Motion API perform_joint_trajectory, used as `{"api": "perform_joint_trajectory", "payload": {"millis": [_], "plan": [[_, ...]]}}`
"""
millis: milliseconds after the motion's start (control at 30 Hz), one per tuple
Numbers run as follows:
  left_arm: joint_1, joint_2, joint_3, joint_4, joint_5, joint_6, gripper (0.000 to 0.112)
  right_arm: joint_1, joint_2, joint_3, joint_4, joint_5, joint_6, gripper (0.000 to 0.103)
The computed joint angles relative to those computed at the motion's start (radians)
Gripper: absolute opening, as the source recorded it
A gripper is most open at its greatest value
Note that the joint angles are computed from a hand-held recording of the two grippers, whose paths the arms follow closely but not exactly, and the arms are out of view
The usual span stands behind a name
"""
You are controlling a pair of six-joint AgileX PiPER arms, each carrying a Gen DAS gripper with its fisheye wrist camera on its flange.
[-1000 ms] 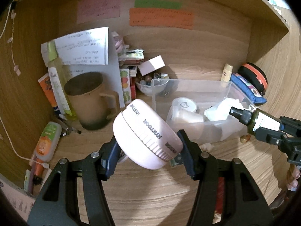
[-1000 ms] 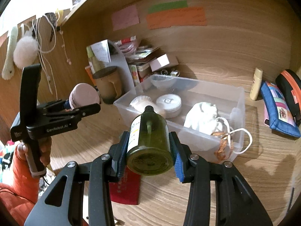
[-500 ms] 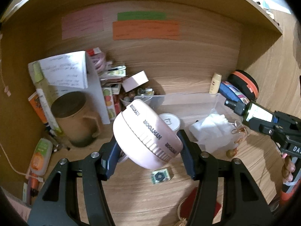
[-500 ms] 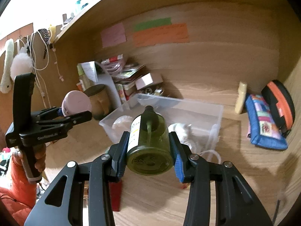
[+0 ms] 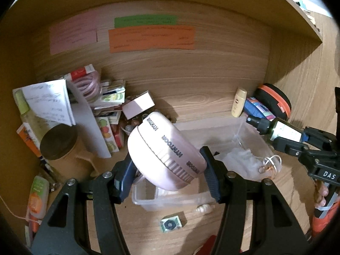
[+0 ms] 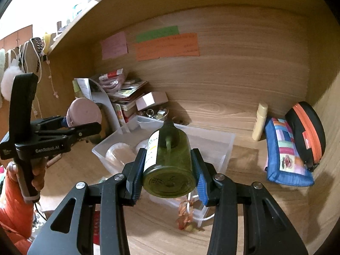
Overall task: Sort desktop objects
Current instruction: 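Lift and carry the pink container and green bottle over the clear bin, then lower the pink container and green bottle into the bin and open both tools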
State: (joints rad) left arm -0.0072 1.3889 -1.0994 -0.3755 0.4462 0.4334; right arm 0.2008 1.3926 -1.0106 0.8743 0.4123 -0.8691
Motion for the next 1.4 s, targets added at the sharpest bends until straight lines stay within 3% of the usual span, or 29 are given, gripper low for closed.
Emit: {"api": "perform_joint_trajectory", "payload": {"millis": [233,533,1000,1400], "plan": [[-0.021,0.074,-0.075,-0.001,0.021,0.001,0.058,-0.010,0.081,-0.099,-0.073,0.034,0.063,0.038],[-0.070,0.185,-0.179,0.097,0.046,-0.078,0.058,-0.007,0.167,-0.188,-0.152,0.046,0.131,0.038],[-0.128,0.363,-0.345,0.182,0.121,-0.136,0.058,-0.017,0.244,-0.185,-0.152,0.036,0.135,0.038],[-0.183,0.461,-0.410,0.263,0.147,-0.196,0.058,0.001,0.297,-0.223,-0.282,0.039,0.250,0.038]]}}
